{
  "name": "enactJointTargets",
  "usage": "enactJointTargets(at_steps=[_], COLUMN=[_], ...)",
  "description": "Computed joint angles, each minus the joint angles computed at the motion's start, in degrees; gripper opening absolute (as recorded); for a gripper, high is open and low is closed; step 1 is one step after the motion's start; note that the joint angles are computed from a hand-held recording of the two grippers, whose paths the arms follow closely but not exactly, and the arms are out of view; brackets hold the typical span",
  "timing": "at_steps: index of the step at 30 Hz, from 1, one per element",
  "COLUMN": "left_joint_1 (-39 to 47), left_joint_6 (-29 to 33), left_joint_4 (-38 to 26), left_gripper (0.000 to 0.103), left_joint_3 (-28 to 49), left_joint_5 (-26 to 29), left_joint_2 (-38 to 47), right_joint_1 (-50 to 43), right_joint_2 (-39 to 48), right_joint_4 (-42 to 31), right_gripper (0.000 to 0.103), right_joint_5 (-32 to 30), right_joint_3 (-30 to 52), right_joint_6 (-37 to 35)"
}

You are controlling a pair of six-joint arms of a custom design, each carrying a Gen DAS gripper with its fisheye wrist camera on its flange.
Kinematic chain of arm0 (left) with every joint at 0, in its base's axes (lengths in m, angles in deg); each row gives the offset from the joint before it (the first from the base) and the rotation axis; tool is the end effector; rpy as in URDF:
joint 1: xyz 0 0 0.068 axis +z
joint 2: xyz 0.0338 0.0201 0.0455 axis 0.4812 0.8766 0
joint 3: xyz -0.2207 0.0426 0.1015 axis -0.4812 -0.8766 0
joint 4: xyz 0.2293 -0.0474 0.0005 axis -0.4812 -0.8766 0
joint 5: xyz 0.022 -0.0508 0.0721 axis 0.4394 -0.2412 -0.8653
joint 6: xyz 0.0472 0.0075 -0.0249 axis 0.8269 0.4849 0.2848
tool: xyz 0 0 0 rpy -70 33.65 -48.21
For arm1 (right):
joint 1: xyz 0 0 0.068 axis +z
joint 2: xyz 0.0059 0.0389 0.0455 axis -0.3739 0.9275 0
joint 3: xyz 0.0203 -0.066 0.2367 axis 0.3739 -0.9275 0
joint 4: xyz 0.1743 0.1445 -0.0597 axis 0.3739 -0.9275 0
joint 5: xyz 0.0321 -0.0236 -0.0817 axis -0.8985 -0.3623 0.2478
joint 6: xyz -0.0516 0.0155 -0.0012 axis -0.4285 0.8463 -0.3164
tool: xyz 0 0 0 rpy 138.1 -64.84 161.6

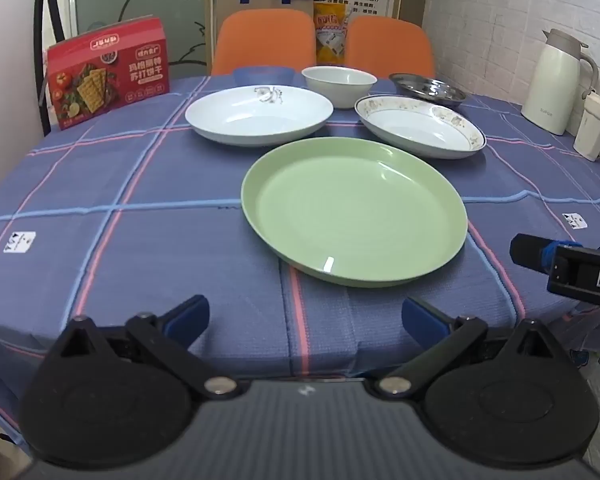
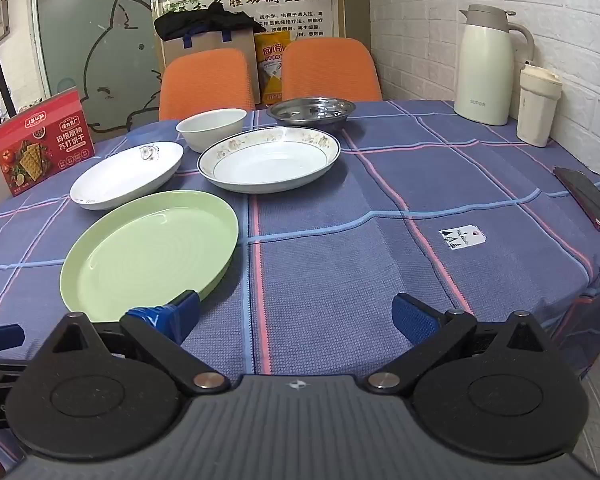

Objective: Organize plates and bowls

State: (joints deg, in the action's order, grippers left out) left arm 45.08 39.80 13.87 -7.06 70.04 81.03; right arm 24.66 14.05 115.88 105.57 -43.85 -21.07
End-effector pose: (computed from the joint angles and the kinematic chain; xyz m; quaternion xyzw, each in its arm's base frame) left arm 0.1682 0.0397 0.0415 0.0041 0.9148 -0.0243 0.4032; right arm 0.1570 0.1367 0.0554 0.0310 0.8926 0.0281 0.4489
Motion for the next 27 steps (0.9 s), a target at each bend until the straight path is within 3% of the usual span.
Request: enactJointTargets(at_steps=[8,14,15,27], left_joint_1=[-0.4,-0.9,0.0,-0.2], left_joint_6=[0.1,-0.5,-0.4,-0.7], left_joint_4=[6.5,3.5,0.4,0.0], left_gripper=[0.102,0.102,0.102,0.102], left_joint_3=[-0.4,-0.9,-0.1,0.4], left_joint_5=[-0.3,-0.7,0.1,0.5], left_joint_2=[5.7,2.2,0.2,0.8], right_joint_1=[0.1,0.0,0.1,0.4], right_joint_2=[-0.1,-0.5,-0.5,0.2], right_joint_4=[0.7,0.2,0.3,0.7], right_gripper=[0.090,0.090,0.090,0.090], right_joint_5=[0.1,-0.2,-0.1,0.2], right_joint_3=[-0.3,-0.2,-0.2,-0.2], right_joint_6=[-0.3,-0.5,-0.4,-0.2])
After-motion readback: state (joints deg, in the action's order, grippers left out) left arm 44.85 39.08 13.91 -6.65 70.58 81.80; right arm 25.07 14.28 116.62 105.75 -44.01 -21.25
